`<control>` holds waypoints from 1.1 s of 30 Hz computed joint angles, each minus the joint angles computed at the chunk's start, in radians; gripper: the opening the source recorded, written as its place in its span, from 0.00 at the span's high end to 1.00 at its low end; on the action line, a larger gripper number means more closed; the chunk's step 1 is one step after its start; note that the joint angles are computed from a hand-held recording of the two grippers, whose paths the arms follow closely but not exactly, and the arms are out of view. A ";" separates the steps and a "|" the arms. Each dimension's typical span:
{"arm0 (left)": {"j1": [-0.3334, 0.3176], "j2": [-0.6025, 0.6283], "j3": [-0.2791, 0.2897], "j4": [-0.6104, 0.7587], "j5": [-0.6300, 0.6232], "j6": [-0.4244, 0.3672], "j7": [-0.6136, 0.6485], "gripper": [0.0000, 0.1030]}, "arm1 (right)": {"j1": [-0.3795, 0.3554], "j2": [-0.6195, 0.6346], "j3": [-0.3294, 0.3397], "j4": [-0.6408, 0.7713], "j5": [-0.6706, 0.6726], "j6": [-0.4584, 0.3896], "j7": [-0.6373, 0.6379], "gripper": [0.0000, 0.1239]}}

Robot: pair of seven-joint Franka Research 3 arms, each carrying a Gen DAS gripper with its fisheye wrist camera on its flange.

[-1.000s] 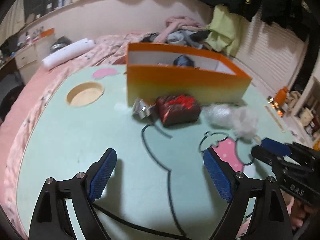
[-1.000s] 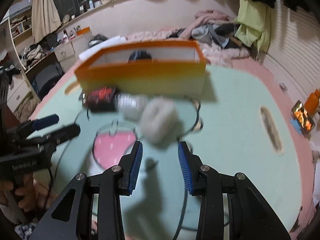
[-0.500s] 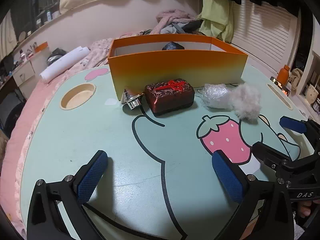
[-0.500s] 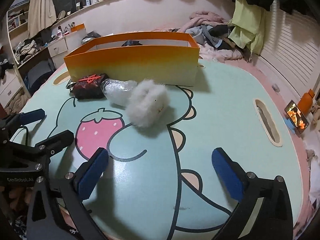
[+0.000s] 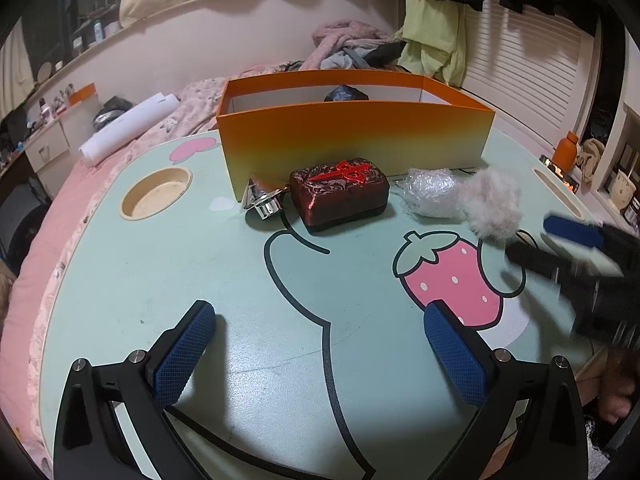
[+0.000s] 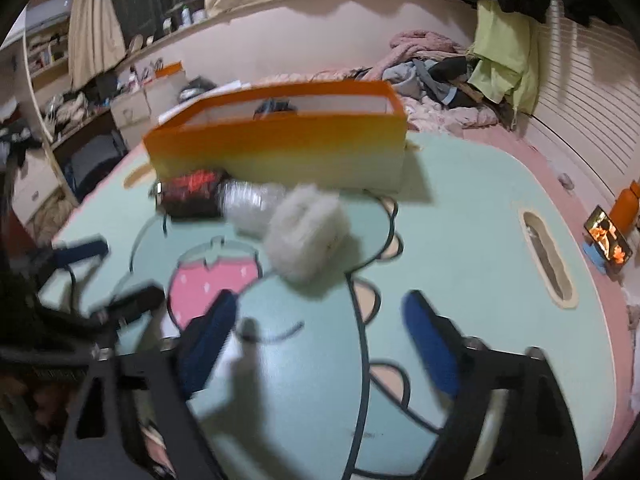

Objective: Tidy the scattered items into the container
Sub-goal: 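Grasp the white fluffy pompom with right gripper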

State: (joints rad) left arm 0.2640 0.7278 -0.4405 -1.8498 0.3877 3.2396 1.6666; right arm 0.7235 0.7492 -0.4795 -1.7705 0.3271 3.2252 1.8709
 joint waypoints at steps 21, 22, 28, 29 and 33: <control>0.236 0.085 -0.188 -0.003 0.109 0.074 -0.167 0.02 | -0.232 0.043 0.189 0.184 -0.070 -0.115 0.143 0.80; 0.251 0.089 -0.203 -0.003 0.122 0.074 -0.165 0.06 | -0.238 0.040 0.195 0.176 -0.077 -0.107 0.144 0.80; 0.328 0.177 -0.344 0.121 0.086 -0.081 -0.132 0.18 | -0.187 0.020 0.158 0.104 -0.092 -0.038 0.147 0.80; 0.304 0.192 -0.337 0.173 0.059 -0.129 -0.129 0.26 | -0.188 0.024 0.159 0.107 -0.088 -0.031 0.140 0.80; 0.189 0.244 -0.275 0.368 -0.004 -0.312 -0.094 0.31 | -0.179 0.031 0.153 0.112 -0.066 -0.022 0.121 0.80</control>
